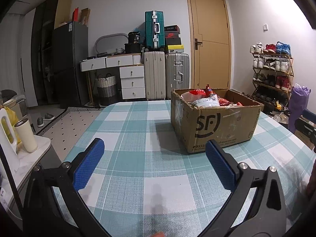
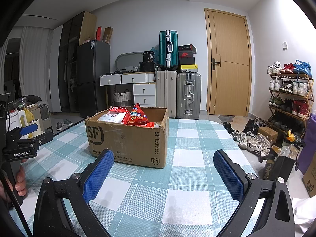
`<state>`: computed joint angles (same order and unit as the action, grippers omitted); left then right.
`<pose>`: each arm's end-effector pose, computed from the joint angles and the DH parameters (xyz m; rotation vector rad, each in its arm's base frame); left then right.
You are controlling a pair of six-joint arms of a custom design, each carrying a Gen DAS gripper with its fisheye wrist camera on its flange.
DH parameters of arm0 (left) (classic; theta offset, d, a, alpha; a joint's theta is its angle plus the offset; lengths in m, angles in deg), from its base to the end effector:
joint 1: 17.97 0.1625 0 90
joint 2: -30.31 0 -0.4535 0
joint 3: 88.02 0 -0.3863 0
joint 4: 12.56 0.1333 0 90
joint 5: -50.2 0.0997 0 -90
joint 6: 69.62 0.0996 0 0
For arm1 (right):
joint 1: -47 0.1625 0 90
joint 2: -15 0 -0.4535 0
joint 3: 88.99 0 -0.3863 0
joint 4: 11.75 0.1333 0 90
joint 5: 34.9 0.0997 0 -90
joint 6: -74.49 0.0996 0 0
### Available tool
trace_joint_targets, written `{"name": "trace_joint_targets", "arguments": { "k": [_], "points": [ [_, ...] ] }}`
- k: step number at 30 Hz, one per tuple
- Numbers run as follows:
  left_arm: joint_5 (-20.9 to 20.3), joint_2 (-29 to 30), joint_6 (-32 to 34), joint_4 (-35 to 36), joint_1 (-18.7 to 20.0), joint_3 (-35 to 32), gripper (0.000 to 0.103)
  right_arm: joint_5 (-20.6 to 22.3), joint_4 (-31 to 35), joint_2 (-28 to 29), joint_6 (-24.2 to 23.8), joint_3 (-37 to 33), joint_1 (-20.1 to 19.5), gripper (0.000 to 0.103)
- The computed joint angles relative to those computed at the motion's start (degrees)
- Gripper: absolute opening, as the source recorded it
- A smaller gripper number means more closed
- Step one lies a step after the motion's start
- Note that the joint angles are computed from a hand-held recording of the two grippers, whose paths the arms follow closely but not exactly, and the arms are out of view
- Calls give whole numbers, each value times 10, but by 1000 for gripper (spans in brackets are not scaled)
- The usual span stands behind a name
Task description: Organize snacks
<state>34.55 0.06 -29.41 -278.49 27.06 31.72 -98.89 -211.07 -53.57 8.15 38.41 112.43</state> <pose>-0.1405 -0.4649 0.1025 0.2216 1.7756 -1.4141 -0.0462 -0.5266 0.2741 1.1580 -2.2630 1.2519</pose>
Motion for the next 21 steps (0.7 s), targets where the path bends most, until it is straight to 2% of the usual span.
{"name": "trace_joint_targets", "arguments": {
  "k": [21],
  "points": [
    [-2, -3, 1, -3, -3, 2, 102, 0, -1, 1, 0, 0, 0, 103]
  ]
}}
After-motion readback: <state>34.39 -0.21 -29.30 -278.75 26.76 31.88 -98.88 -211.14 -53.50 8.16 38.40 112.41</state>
